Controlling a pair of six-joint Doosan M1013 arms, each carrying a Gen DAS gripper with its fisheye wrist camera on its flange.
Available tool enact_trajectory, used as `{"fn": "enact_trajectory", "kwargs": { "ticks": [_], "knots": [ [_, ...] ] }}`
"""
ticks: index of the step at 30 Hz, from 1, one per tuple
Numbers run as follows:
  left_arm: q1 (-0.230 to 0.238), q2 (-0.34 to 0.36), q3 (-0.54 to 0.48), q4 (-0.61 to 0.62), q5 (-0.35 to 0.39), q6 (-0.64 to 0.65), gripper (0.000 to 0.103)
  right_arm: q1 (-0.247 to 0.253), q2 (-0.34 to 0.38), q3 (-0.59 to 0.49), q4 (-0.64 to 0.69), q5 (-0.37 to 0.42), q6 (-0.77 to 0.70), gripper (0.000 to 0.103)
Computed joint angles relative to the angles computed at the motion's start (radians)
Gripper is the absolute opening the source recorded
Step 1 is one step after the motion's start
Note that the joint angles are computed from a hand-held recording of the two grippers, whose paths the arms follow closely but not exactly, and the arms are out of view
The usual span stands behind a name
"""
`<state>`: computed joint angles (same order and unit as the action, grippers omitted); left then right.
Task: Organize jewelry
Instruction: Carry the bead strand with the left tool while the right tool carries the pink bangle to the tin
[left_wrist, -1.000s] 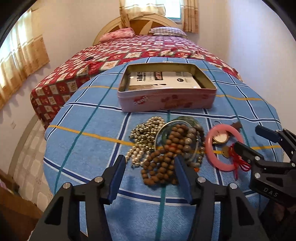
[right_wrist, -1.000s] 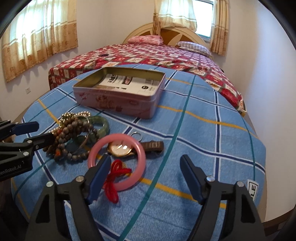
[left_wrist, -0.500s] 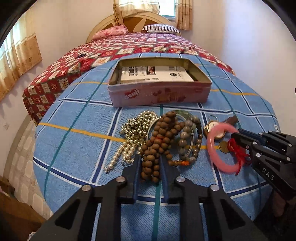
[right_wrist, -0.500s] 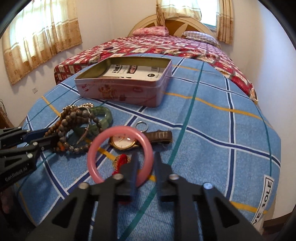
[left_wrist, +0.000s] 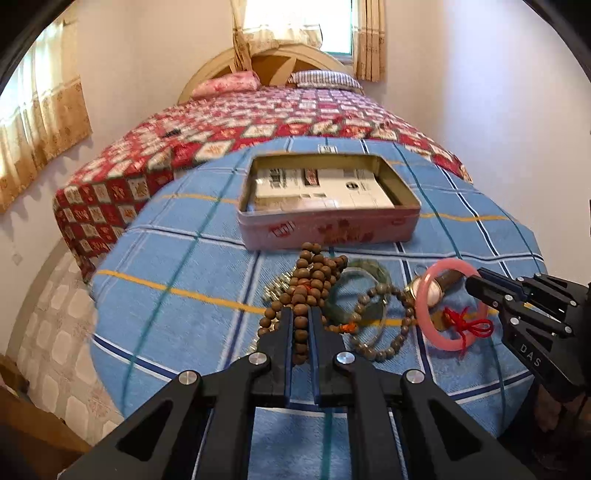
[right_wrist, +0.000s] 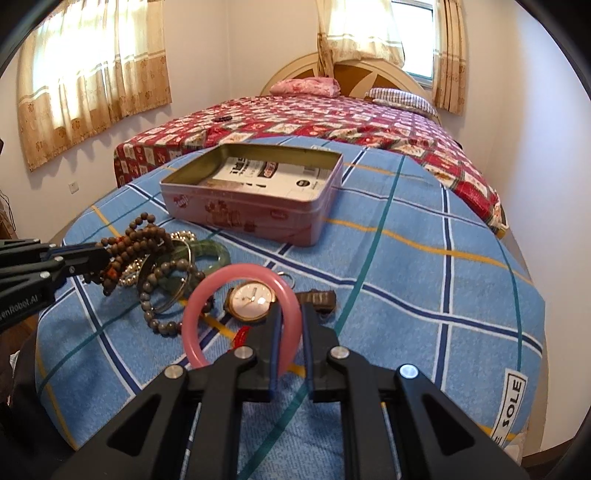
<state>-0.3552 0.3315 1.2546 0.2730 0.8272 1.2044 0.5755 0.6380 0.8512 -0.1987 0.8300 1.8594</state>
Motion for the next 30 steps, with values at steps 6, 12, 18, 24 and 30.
{"fn": "enact_trajectory", "kwargs": {
  "ticks": [6,12,18,24,30],
  "knots": [
    [0.002,-0.004,-0.004,0.043,-0.009,-0.029,0.007,0.0,-0.005,0.001,-0.012,-0.019,0.002,0.013],
    [0.009,0.004,-0.021,0.052,-0.019,-0.022,0.007,-0.008,0.004,-0.021,0.0,-0.015,-0.004,0.013],
    [0.011,0.02,-0.05,0.049,-0.027,0.004,0.007,-0.018,0.022,-0.066,0.027,0.0,-0.02,0.013],
    [0.014,0.034,-0.075,0.038,-0.027,0.027,0.007,-0.025,0.039,-0.109,0.052,0.012,-0.042,0.013],
    [0.016,0.037,-0.081,0.024,-0.029,0.042,0.007,-0.031,0.039,-0.12,0.072,0.011,-0.048,0.013]
  ]
}}
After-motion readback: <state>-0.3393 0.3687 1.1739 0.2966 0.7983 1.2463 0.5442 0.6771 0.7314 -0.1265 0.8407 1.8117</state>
